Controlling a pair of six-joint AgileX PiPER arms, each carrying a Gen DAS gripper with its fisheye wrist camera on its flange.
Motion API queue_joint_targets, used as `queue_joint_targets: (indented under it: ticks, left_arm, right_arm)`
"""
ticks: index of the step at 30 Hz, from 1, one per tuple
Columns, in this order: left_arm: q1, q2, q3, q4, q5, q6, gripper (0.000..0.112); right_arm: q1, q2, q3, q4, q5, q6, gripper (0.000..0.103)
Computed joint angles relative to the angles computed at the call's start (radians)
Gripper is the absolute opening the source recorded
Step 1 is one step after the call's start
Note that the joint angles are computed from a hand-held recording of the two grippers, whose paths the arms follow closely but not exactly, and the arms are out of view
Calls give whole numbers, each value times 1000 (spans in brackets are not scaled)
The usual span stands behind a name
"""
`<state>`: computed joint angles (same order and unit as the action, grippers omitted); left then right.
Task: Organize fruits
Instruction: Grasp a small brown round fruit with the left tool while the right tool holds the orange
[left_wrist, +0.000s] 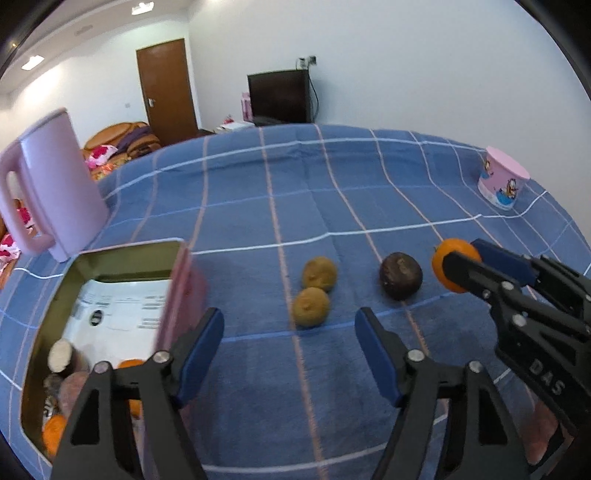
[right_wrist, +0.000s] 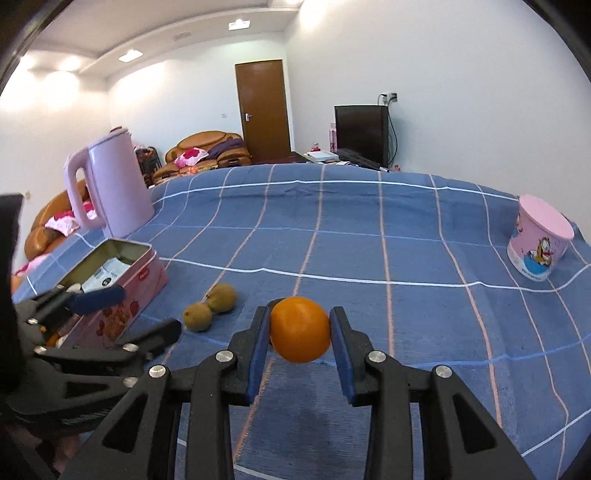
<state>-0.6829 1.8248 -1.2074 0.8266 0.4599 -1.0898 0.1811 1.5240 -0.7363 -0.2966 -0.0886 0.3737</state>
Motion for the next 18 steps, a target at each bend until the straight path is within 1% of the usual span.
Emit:
queue_joint_targets:
  ticks: [2,3,4,5,6,7,8,9,10,11,12,14,16,18]
  left_arm:
    - [10,28,-36,-89,-2,93,66]
    - [20,45,-56,-152,-2,151,63]
    - [26,59,-72,-193,0,189,56]
    - [30,71,-85,-223,3,217,51]
    - [37,84,-100,-256,5,245,50]
    - [43,94,-112,-284,5,268,48]
    - [48,105,-124,-309,8,290,44]
    - [48,110,-125,-312,5,293,41]
    - [48,113,-124,-312,2,295,34]
    - [44,111,-117,-288,-4,274,31]
    - [49,105,-107,-299,-16,287,28]
    - [50,97,-94,-302,-29,288,28]
    - [51,91,-85,-304,-42,289,28]
    - [49,82,-74,-276,-48,258,28]
  right_arm:
    - [-11,-1,1,-146,-9,146,35]
    - [-12,0,2,-187,-12,187,35]
    - [-16,-1,2,-247,-16,248,35]
    - [-16,-1,5,-268,-19,269,35]
    - [-17,1,3,-311,-20,312,35]
    - [-20,4,0,-388,-23,387,35]
    - [-19,9,-4,-425,-24,421,35]
    - [-20,11,-7,-482,-25,477,35]
    - [-21,11,-7,-499,-27,492,35]
    - [-23,12,-8,-554,-31,544,35]
    - [-25,15,-12,-621,-33,607,35]
    - [-25,17,-15,-675,-34,656,35]
    - [-26,14,-13,-680,-40,657,35]
    - [-30,11,-7,-664,-48,639,35]
